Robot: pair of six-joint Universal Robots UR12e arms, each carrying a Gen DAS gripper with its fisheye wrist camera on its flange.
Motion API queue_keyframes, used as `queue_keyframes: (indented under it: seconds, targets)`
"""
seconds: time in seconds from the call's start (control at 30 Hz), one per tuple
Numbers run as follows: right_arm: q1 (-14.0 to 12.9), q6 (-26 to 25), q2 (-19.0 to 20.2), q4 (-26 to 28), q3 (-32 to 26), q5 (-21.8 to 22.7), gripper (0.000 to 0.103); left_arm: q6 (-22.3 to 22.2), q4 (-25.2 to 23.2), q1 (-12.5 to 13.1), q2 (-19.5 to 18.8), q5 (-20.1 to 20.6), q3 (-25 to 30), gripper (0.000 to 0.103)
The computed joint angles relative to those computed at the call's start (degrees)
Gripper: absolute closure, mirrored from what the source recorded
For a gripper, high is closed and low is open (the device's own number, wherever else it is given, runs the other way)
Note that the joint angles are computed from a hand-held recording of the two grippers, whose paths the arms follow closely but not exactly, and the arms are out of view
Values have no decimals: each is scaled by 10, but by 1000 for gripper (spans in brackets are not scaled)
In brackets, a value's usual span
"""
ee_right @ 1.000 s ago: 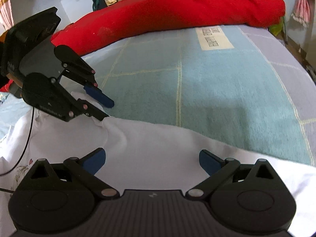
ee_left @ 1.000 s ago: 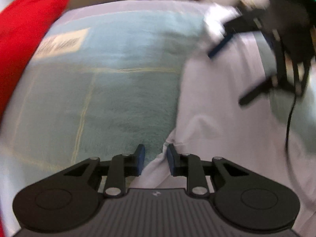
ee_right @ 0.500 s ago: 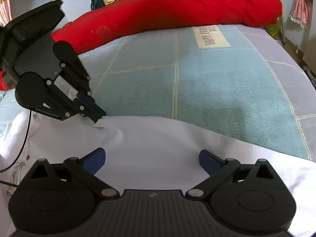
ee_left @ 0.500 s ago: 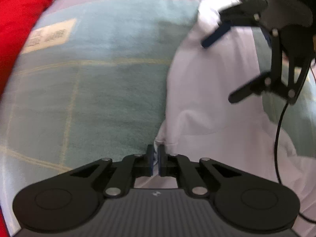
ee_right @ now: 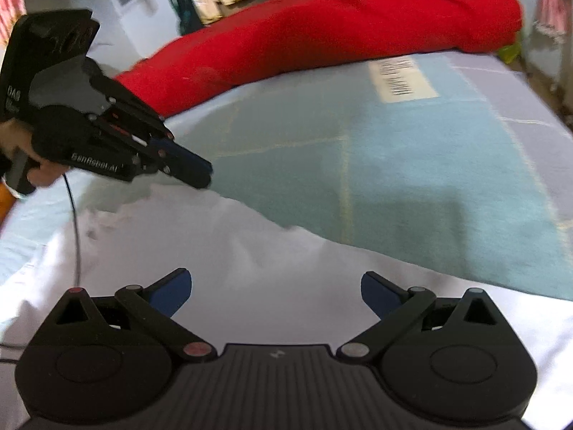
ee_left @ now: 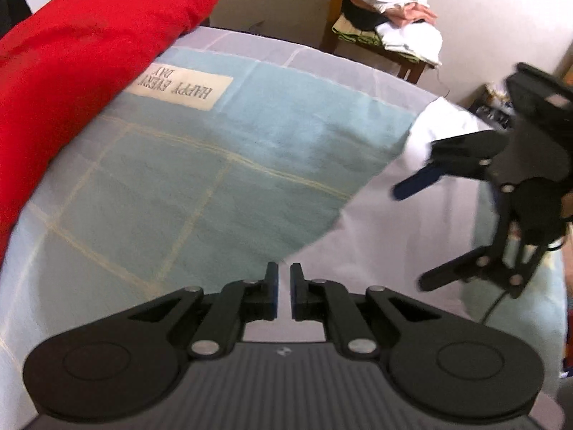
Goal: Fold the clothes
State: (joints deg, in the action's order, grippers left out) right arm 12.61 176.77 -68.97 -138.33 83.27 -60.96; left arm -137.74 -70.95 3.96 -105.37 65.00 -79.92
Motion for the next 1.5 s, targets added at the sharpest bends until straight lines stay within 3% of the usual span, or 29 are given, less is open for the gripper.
queue_keyframes:
  seconds: [0.07,0.13,0.2,0.3,0.33,0.43,0.57,0.77,0.9,0.97,1.03,1.1,1.23,1.33,1.5]
  targets:
    - [1,-14,8,14,-10,25,0,-2,-27,3,3,8,-4,87]
    - [6,-30,17,27,-19,31,0,-26,-20,3,3,32,-16,85]
    - [12,-40,28,39,-29,22,0,-63,42,1,1,56,-38,85]
    - [25,-52,43,2,-36,-29,0,-134,106,8,-12,29,-49,85]
    - [30,-55,48,-9,-40,-51,0,-155,136,6,-12,33,-55,80]
    - [38,-42,56,-20,-55,-97,0,-179,185,0,-3,66,-66,81]
    - [33,-24,40,-20,-50,-90,0,-160,171,8,29,63,-86,78]
    - [42,-35,11,23,-25,-47,0,-163,163,16,102,103,-149,68]
    - [55,-47,8,28,-8,-48,0,-195,143,28,143,104,-193,62]
    - [60,-50,17,3,-8,-76,0,-216,145,28,152,125,-212,61]
    - [63,-19,33,-14,-25,-120,0,-245,143,24,155,165,-225,59]
    - [62,26,43,-16,-42,-151,0,-280,160,30,162,166,-241,58]
    - [56,56,16,-21,-26,-130,0,-319,166,37,184,154,-250,59]
    - [66,34,-10,8,-8,-114,0,-332,160,41,207,137,-263,55]
    - [90,-13,-38,48,18,-94,0,-333,165,24,234,176,-288,52]
